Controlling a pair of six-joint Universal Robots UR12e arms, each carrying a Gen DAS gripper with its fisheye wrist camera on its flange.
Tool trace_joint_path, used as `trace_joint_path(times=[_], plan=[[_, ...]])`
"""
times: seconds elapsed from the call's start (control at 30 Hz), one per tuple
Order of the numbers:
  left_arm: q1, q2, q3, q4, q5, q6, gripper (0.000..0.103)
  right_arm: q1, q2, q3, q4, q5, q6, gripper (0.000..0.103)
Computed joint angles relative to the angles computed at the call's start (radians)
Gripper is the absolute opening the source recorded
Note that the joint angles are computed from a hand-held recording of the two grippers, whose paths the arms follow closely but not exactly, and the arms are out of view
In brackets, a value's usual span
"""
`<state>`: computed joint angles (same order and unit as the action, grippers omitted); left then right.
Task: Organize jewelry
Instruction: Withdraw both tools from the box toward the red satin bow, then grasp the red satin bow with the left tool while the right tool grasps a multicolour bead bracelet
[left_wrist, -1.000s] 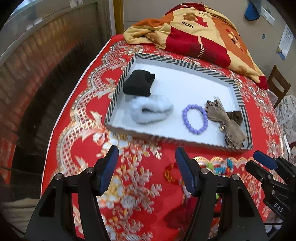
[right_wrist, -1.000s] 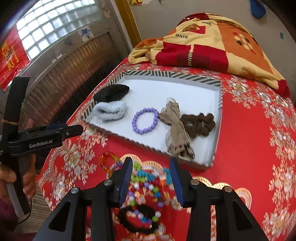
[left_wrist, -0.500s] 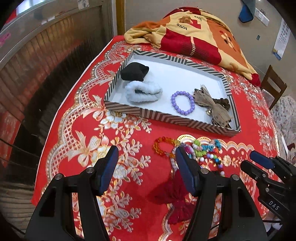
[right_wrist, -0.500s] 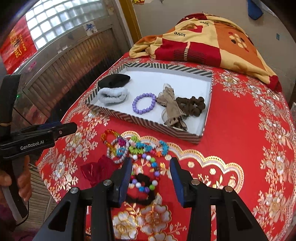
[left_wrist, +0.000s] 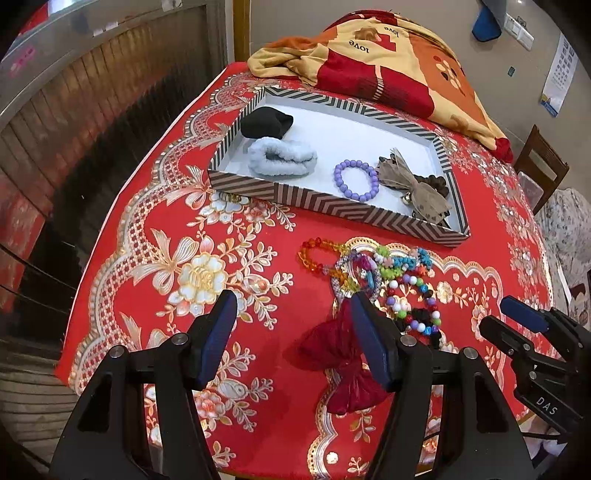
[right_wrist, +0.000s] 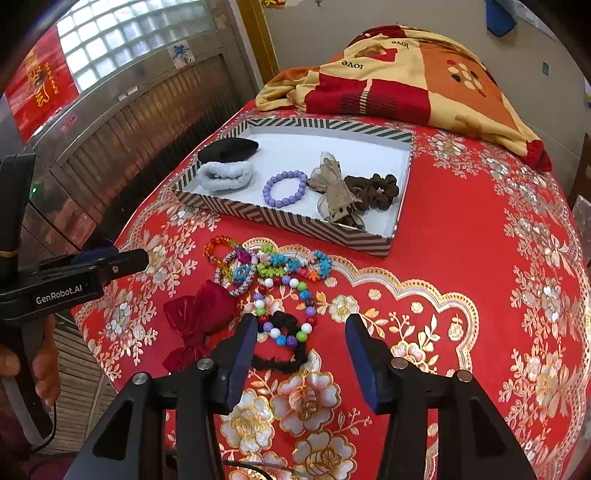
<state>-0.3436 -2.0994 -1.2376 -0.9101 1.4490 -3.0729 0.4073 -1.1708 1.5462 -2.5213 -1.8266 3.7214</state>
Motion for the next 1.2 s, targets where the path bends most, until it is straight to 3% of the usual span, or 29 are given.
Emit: trace_joint_path(times=[0.6,0.9,1.2], plan=[[0.002,0.014,-0.021,-0.007,0.000,0.006,0.064,0.001,-0.016,0.026,0.007,-0.005,0.015,0.049],[0.029,0.009,-0.004,-0.106,-0.085,-0.035,0.064,-0.011,-0.034,0.060,0.026,0.006,0.054,0.050],[0.024,0.001,0.003,-0.191,-0.144,-0.002,0.064,-0.031,-0.025,0.064,-0.006,0.036,0.039,0.050]])
